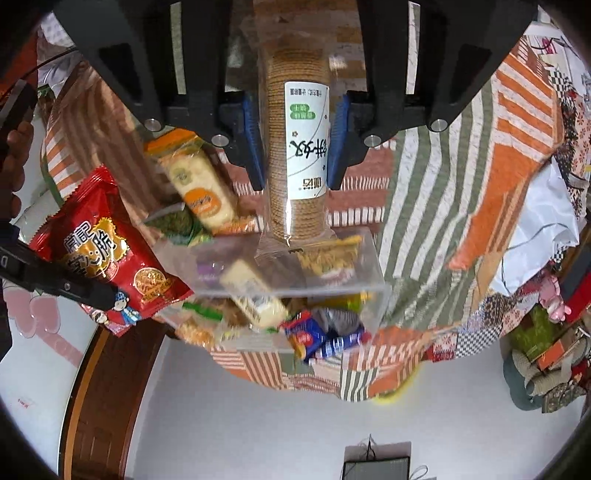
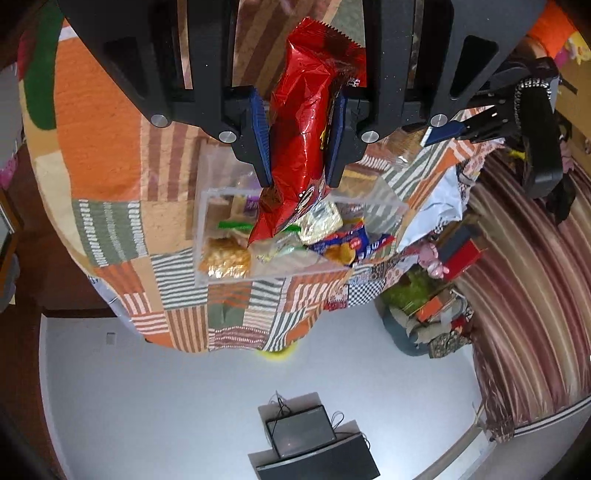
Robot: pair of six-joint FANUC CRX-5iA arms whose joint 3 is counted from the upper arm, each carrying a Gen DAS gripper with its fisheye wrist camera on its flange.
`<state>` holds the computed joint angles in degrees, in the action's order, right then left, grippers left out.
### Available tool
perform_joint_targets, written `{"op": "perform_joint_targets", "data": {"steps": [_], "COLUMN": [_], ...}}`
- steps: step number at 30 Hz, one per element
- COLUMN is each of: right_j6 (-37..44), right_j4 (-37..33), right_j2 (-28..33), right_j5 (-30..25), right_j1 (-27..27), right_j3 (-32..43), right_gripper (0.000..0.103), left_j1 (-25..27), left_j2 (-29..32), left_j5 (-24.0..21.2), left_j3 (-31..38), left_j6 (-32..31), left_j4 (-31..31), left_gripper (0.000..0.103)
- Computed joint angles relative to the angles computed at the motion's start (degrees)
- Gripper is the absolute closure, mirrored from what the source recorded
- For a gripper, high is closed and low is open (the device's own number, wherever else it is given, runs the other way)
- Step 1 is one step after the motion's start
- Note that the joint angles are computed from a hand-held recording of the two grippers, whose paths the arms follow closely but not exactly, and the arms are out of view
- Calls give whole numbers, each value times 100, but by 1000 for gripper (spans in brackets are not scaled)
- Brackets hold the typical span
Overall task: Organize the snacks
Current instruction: 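Carry the tube and chip bag over the clear box and release both inside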
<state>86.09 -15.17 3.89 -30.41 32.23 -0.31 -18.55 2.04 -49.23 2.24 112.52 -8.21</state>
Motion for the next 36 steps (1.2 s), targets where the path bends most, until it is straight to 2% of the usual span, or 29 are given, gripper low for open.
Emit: {"op": "perform_joint_targets", "data": {"steps": [11,22,31,36], "right_j6": [-410,-1299,-821,-528], "right_j4": [465,1460,1075,949], "right_j2": [-31,230,601,852], "right_j5": [443,870,659,540], "right_j1": [-90,-136,-200,-149], "right_j3": [-14,18,555,927], "right_gripper": [77,77,77,77], "left_j1": [75,190,251,352], "left_j2": [153,459,1022,1449], "left_j5": [284,572,542,410], "left_j3": [439,975,1737,2146], "left_j6": [-196,-408,-534,-665], "left_j4": [61,212,176,425], "left_gripper": [71,72,73,73]}}
